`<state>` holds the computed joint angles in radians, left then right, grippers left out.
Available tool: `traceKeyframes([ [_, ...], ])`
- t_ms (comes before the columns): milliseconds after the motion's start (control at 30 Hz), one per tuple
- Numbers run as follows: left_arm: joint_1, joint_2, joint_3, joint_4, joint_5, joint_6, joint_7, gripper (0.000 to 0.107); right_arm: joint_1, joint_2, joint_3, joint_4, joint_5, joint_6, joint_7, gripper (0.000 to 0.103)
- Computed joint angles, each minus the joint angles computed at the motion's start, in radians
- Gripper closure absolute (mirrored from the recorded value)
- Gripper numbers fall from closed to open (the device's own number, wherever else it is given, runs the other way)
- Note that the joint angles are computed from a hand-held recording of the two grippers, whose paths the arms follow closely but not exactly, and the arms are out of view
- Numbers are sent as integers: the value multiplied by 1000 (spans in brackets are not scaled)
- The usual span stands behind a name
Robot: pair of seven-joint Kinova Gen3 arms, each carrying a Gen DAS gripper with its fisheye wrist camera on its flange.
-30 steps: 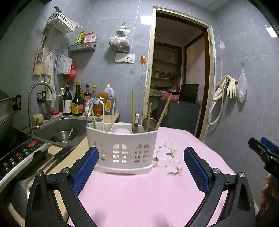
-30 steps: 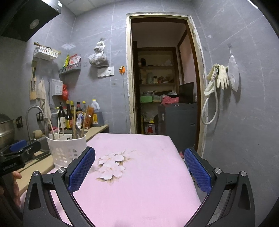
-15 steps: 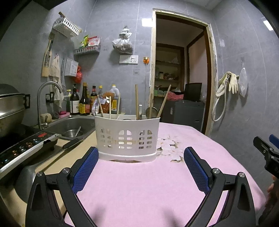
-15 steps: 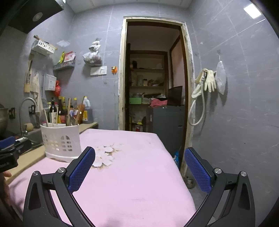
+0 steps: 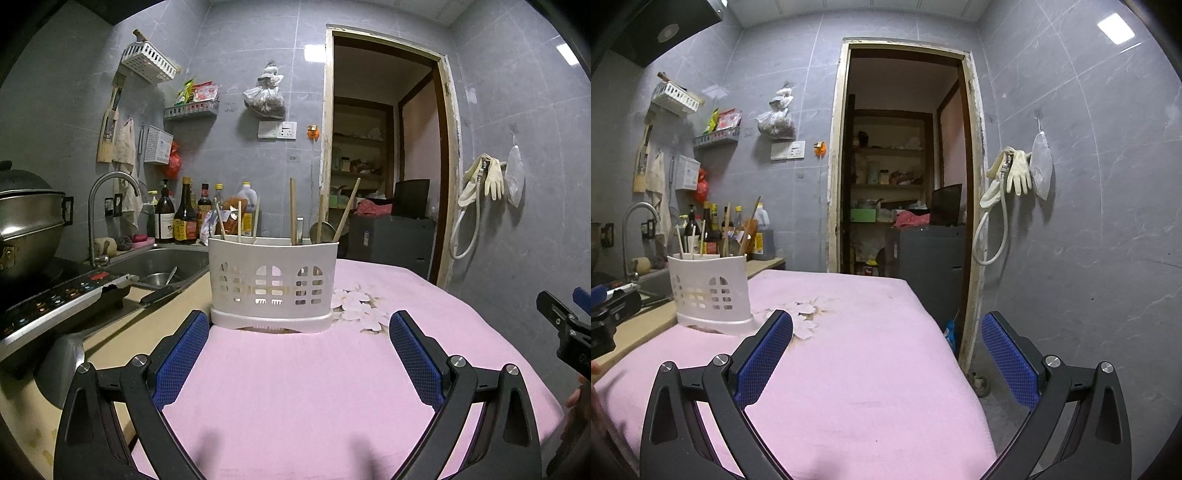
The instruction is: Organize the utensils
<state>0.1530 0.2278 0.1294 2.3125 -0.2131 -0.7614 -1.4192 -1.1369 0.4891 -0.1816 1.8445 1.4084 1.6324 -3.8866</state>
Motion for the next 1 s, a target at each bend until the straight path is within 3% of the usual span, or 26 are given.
traceKeyframes([
  [1000, -1, 2, 1, 7, -17, -7, -9, 12, -2, -3, -3, -1, -10, -17, 5, 0],
])
